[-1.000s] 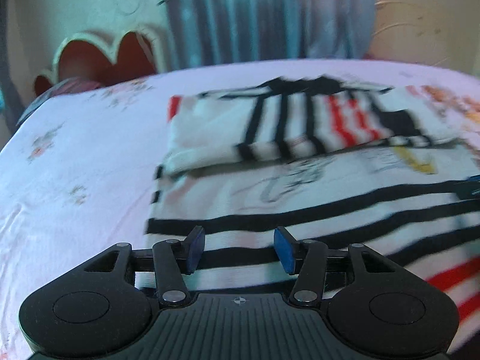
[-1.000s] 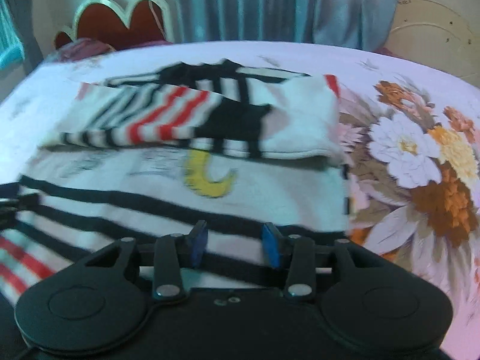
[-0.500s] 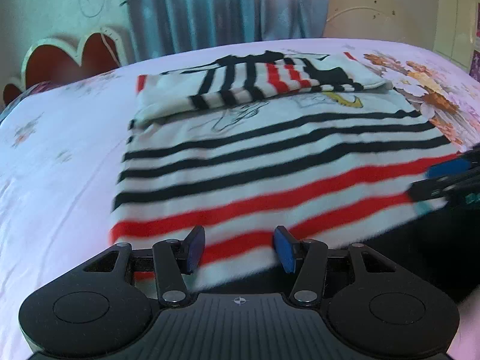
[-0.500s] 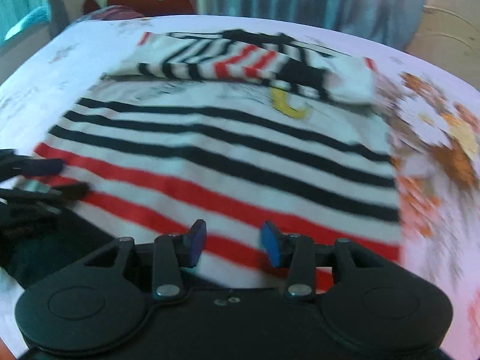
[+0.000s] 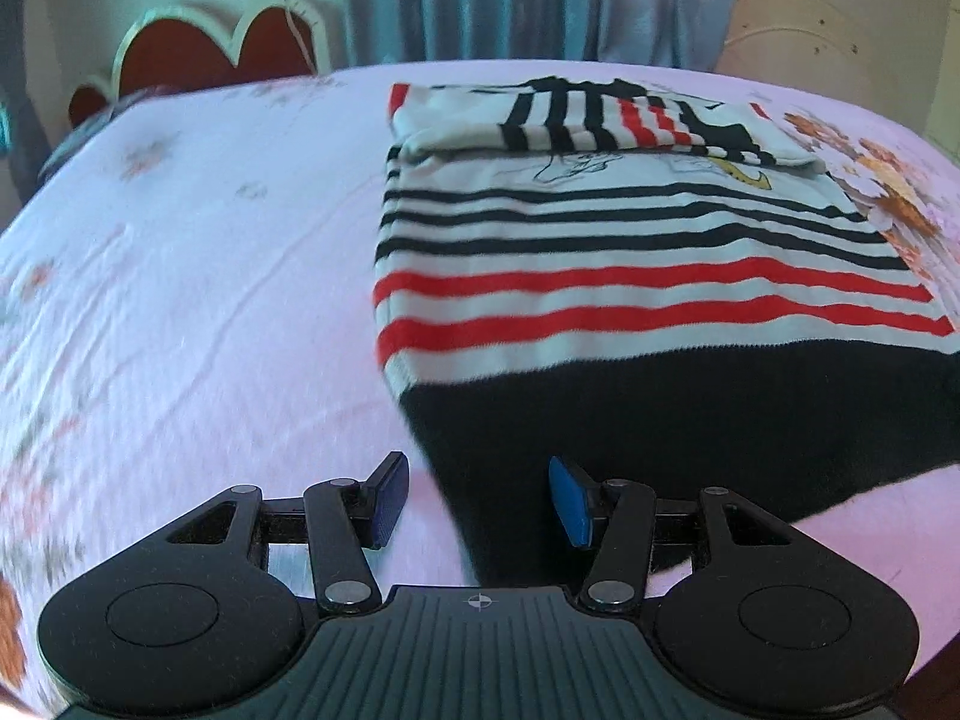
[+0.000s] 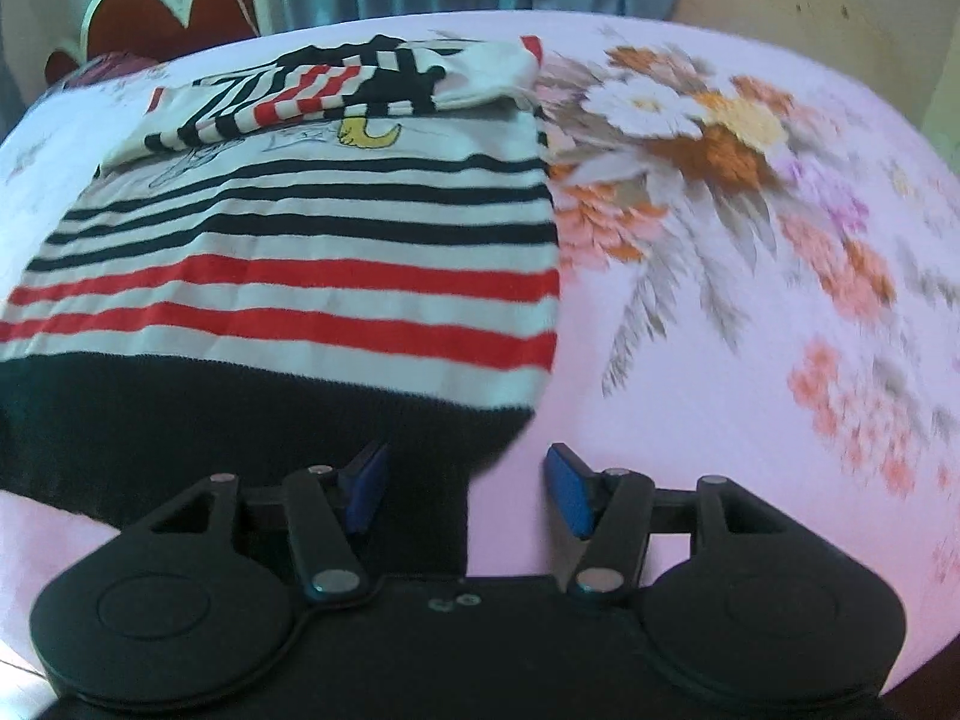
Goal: Fold small clothes
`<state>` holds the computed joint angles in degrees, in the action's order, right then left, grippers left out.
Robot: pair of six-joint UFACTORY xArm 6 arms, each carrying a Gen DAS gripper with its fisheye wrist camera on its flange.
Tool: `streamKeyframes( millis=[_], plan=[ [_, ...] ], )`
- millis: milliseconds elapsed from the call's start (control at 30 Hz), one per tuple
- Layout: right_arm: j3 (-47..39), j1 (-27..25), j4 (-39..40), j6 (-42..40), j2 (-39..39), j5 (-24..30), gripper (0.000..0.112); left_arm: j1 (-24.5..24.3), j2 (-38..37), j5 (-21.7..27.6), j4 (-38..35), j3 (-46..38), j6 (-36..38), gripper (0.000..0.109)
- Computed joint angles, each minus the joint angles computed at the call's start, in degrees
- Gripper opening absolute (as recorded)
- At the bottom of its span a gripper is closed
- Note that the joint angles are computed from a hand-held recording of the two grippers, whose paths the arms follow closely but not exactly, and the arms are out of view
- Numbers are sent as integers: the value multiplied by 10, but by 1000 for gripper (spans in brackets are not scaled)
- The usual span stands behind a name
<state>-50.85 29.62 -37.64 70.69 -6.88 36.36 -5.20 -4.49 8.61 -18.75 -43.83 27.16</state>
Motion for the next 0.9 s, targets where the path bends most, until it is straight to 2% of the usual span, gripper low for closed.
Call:
streamKeyframes(
  millis=[133,267,367,433,533,567,600,633,900],
  plan=[
    [15,4,12,12,-13,-14,54,5,-6,38,-43,-6,2,52],
    [27,6,25,15,-20,-29,47,6,-9,78,-116,-13,48,50],
    [32,4,36,17,-22,-41,37,9,-7,99,-141,-21,78,34],
    [35,2,51,10,-23,-50,29,15,-4,129,-160,-35,95,18],
    [37,1,65,1,-23,-60,21,21,6,165,-180,-56,110,9],
    [36,0,75,-5,-22,-63,19,21,8,168,-181,-58,111,8],
    [38,-2,86,-13,-23,-69,9,21,8,170,-187,-60,118,7],
    [41,-5,101,-20,-25,-80,7,21,8,171,-195,-60,129,7],
    [44,-17,103,-26,-43,-115,6,9,-3,136,-261,-70,207,7]
  ],
)
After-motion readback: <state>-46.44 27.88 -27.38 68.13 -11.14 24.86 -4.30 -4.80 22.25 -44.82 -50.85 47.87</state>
